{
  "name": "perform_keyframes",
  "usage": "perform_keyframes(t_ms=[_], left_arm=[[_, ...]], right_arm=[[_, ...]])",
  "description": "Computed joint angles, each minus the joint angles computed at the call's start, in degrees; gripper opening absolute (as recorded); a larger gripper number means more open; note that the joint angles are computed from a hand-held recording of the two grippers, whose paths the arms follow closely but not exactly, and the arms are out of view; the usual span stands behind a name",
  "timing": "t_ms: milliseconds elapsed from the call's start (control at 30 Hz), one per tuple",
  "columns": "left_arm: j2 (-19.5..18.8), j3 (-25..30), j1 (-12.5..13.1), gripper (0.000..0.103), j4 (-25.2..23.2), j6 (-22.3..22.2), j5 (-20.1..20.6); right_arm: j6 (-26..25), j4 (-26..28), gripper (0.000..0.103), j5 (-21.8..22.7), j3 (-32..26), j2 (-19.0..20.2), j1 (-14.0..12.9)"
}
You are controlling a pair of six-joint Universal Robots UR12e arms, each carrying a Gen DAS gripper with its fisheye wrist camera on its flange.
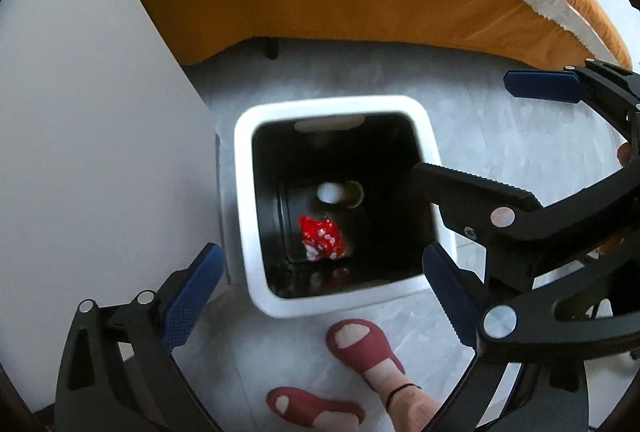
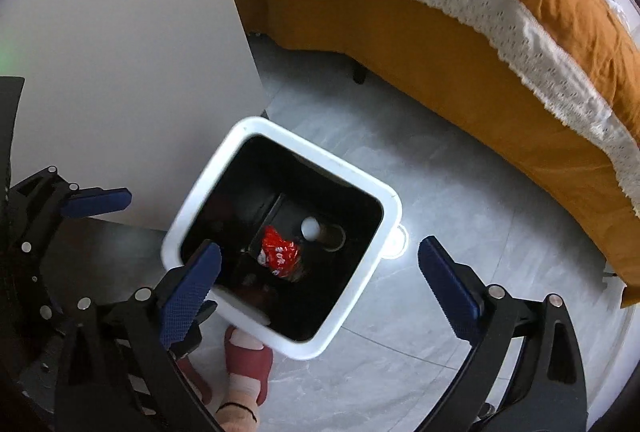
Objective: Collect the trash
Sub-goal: 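Carry both items to the white bin and open both tools to drop them, then move both open tools back over the desk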
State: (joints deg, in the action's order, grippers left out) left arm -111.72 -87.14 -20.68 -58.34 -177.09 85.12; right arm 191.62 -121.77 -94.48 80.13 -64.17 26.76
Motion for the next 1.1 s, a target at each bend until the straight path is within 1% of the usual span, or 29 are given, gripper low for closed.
perform_keyframes(t_ms=[33, 67, 233, 300, 433, 600, 700, 800, 867, 900, 1000, 1100], left_arm=[[0.0, 0.5, 0.0, 0.098, -0.1, -0.3, 0.0], [0.8, 0.3, 0.2, 0.098, -0.1, -0.5, -0.1], [3.8, 2.7, 0.0, 0.098, -0.4, -2.3, 0.4], [4.8, 3.8, 0.0, 0.098, -0.6, -2.9, 0.3], [7.1, 6.2, -0.3, 0.098, -0.2, -3.7, 1.7], [9.7, 10.0, -0.7, 0.098, 0.8, -4.6, 4.8], [11.2, 11.6, -0.3, 0.098, 1.1, -4.9, 6.3], [12.5, 12.8, 0.1, 0.098, 1.3, -5.6, 9.5], [13.6, 12.8, 0.6, 0.098, 1.8, -6.2, 10.9], [14.3, 12.9, 1.0, 0.098, 1.9, -7.0, 12.2], [16.1, 12.4, 2.0, 0.098, 2.2, -8.3, 14.1], [17.9, 11.4, 2.8, 0.098, 2.6, -9.1, 18.1]], right_arm=[[0.0, 0.3, 0.098, 0.1, -0.3, -0.3, 0.0], [0.3, 0.6, 0.098, 0.0, -0.7, -0.8, 0.0], [2.1, 1.2, 0.098, 0.1, -2.3, -2.7, -0.2], [2.5, 1.4, 0.098, -0.7, -3.6, -3.9, 0.0], [2.1, 1.4, 0.098, -2.4, -6.7, -5.6, 0.5], [1.2, 0.2, 0.098, -3.3, -11.8, -6.9, 1.5], [0.4, -0.6, 0.098, -2.5, -15.4, -6.5, 2.3], [-0.9, -1.8, 0.098, -1.0, -18.6, -5.8, 3.1], [-1.9, -2.8, 0.098, 0.1, -20.8, -5.0, 3.8], [-2.6, -3.4, 0.098, 0.4, -22.1, -4.5, 4.2], [-4.4, -4.5, 0.098, 2.0, -25.1, -3.1, 5.2], [-6.0, -4.2, 0.098, 5.2, -28.8, -1.3, 6.0]])
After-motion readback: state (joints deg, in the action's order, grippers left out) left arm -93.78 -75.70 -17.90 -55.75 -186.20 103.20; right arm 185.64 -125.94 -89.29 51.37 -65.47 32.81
